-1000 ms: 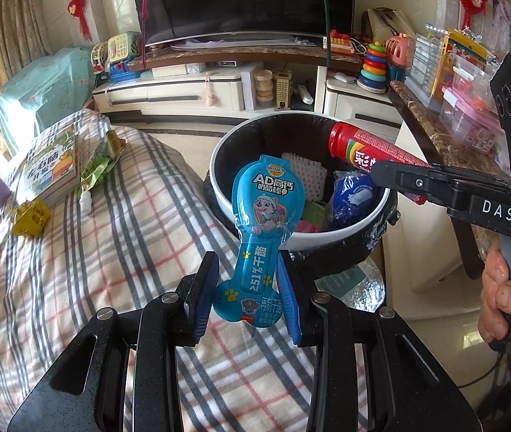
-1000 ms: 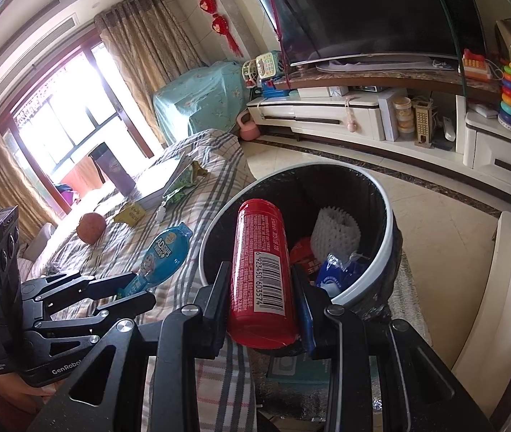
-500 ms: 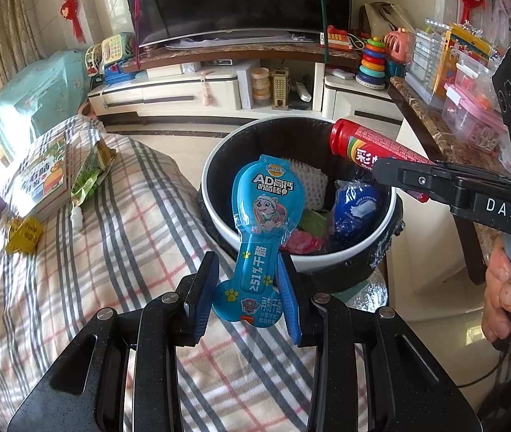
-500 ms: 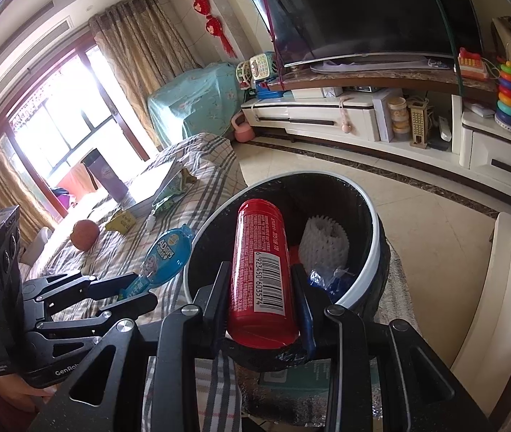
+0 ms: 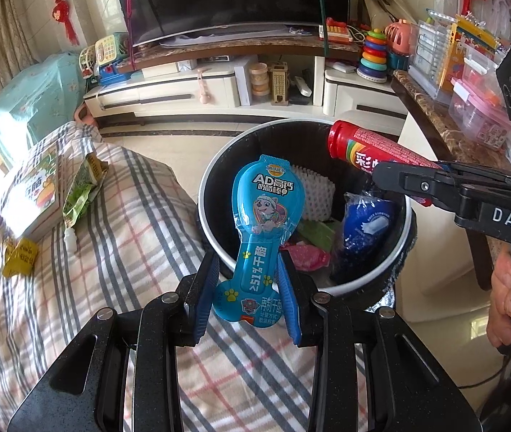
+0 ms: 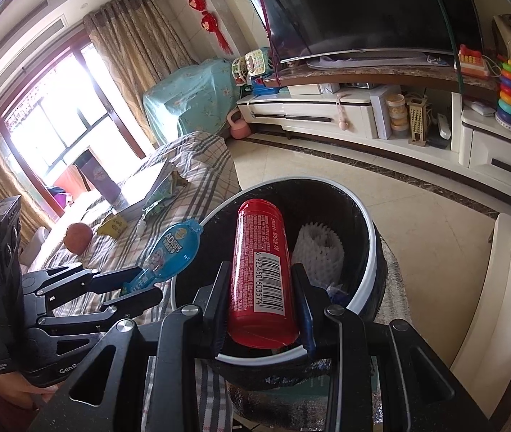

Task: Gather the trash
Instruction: 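Lower both grippers into the bin and open them to drop the toy and can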

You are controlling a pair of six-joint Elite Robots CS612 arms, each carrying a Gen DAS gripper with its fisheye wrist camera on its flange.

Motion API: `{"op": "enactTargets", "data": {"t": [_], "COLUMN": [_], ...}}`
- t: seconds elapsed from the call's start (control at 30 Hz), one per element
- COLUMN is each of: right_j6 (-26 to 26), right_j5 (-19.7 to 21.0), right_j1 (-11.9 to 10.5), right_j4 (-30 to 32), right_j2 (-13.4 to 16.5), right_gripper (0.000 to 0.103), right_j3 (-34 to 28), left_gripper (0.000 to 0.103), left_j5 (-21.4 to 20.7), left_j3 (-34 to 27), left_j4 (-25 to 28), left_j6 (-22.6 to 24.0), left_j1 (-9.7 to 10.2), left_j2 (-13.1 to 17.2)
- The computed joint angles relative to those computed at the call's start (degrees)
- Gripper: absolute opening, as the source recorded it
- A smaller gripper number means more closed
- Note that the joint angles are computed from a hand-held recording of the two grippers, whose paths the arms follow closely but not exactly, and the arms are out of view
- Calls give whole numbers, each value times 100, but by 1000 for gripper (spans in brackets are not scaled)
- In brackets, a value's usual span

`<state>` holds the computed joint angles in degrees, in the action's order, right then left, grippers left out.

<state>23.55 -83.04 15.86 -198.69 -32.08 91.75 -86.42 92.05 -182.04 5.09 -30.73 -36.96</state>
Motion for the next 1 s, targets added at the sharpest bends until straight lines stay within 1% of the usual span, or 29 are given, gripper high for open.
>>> {"op": "enactTargets", "data": {"t": [0.77,1.0], "right_j6": [-159,-168], "right_j5": [-61,-35], "right_j1": [-38,-53], "right_j4": [396,536], "right_j2": [46,61], "right_gripper": [32,32], "right_j3": [-242,-286], "left_gripper": [32,32], "left_j5": [85,22], "left_j3": [-418,-524], "left_j4": [379,540], "left_j6": [104,62], "left_j1": [-23,-10], "left_j2": [165,214]}}
